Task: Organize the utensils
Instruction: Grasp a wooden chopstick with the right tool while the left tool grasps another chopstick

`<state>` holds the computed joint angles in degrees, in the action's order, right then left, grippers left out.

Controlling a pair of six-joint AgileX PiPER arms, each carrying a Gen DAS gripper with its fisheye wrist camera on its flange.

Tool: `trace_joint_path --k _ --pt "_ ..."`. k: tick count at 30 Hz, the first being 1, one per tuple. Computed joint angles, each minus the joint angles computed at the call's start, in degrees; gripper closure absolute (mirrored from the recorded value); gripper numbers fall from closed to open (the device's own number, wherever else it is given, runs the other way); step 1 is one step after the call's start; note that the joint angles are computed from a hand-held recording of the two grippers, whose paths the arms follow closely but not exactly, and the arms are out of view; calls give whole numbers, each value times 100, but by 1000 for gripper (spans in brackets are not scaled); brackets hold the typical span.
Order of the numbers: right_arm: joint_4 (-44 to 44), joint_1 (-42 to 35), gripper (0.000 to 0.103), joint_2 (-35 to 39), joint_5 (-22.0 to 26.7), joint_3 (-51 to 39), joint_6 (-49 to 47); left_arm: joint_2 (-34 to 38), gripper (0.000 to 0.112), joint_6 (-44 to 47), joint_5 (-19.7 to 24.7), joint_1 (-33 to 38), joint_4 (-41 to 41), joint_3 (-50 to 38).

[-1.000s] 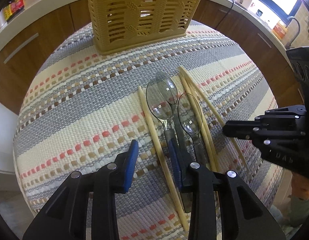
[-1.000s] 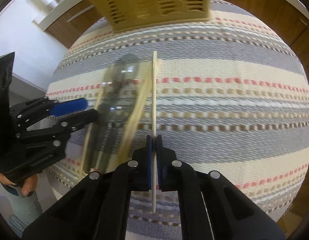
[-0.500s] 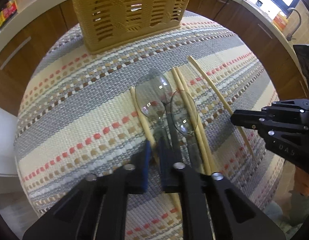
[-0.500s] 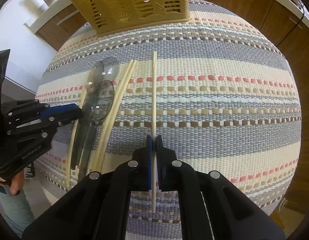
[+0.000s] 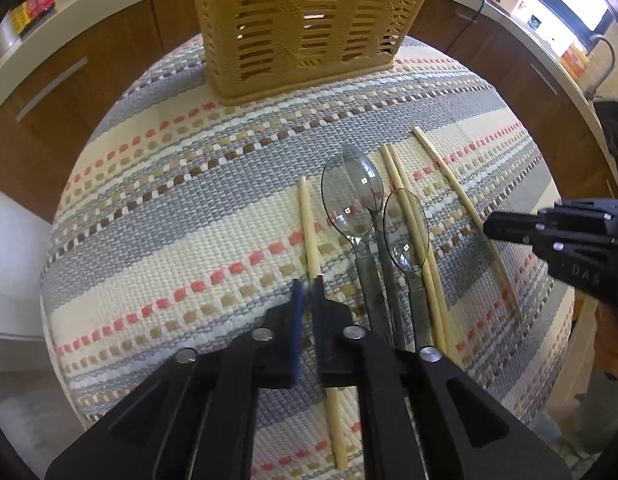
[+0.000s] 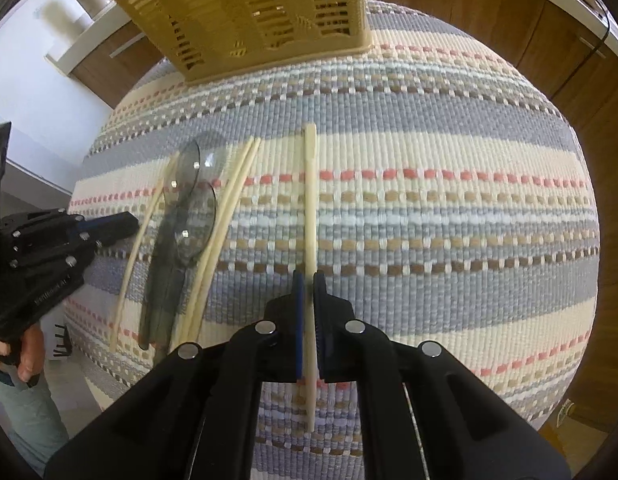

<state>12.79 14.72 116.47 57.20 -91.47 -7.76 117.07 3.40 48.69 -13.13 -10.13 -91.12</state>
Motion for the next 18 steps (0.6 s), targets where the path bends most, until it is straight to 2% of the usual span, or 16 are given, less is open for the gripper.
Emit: trace_joint_path --k 1,2,4,11,16,18 --pt "-3 -30 97 62 67 -121 -13 47 89 33 88 -32 32 -106" --pt "-22 -52 96 120 133 -243 -13 98 85 56 137 -67 29 -196" --pt "-47 -99 96 279 300 -534 -41 292 85 124 393 -110 37 -490" --pt "163 -194 96 754 907 -1313 -351 522 85 266 878 -157 187 -948" --pt "178 -68 96 958 1046 -1662 -203 717 85 255 1157 -215 234 -1325" --pt "300 -91 96 890 915 -1628 -251 873 85 194 1227 -276 259 -1557"
